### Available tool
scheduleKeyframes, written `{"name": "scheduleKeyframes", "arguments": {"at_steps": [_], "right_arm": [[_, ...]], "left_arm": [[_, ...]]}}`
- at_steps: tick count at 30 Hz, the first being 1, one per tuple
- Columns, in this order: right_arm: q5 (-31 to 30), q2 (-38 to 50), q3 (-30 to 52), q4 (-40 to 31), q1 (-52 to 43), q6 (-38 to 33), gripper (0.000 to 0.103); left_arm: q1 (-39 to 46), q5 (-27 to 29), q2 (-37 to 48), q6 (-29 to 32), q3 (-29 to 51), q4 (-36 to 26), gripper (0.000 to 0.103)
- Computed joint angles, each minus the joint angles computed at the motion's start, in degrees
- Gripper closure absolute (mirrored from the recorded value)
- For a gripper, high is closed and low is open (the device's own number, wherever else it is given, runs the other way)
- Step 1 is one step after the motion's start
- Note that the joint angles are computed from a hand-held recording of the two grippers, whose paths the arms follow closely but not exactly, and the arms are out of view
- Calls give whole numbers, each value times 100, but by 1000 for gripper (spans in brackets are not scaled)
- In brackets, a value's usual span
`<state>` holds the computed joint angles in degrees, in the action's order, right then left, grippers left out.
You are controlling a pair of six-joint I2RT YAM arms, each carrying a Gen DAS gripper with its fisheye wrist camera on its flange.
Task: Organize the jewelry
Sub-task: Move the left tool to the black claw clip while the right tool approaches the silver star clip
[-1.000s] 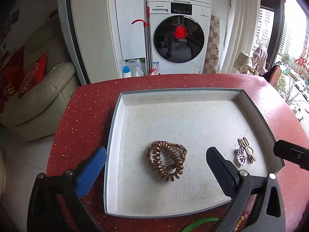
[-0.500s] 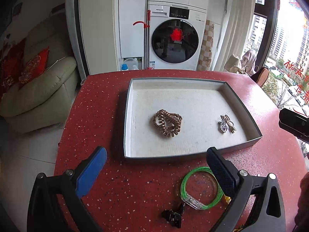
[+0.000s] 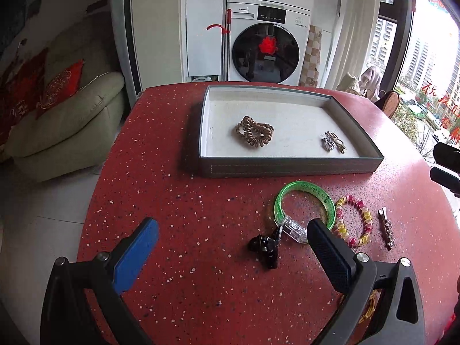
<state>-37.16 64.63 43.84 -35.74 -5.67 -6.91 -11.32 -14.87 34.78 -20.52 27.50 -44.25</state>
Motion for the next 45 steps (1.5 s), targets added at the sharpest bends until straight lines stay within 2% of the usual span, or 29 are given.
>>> {"name": "scheduleKeyframes", "arguments": {"at_steps": [3,12,20,29,38,40,42,45], "right_arm": [[-5,-41,-186,-318,-106,-343,0],[810,-393,-918,-445,-107,-799,0],[1214,-439,-1050,-429,-113,-898,0],[1689,-323,-1087,-107,305,-586,1],[2325,-125,-1083,309,997,-391,17],[2485,-84,-1059,392,1154,-385,23],[2618,-37,-1042,466,1290,-394,28],[2881,-39,-1075,558,1522,-412,30]], "left_arm": [[-308,-131,-113,-338,-161,-111,0],[-746,-447,-56,-877,-450,-161,0],[-1008,-665,313,-1002,-533,51,0],[-711,-446,477,-794,-576,324,0],[-754,-521,870,-669,-507,664,0],[-817,-542,1049,-673,-481,730,7],[-871,-588,1203,-719,-490,822,7],[-976,-675,1274,-775,-525,908,7]]}}
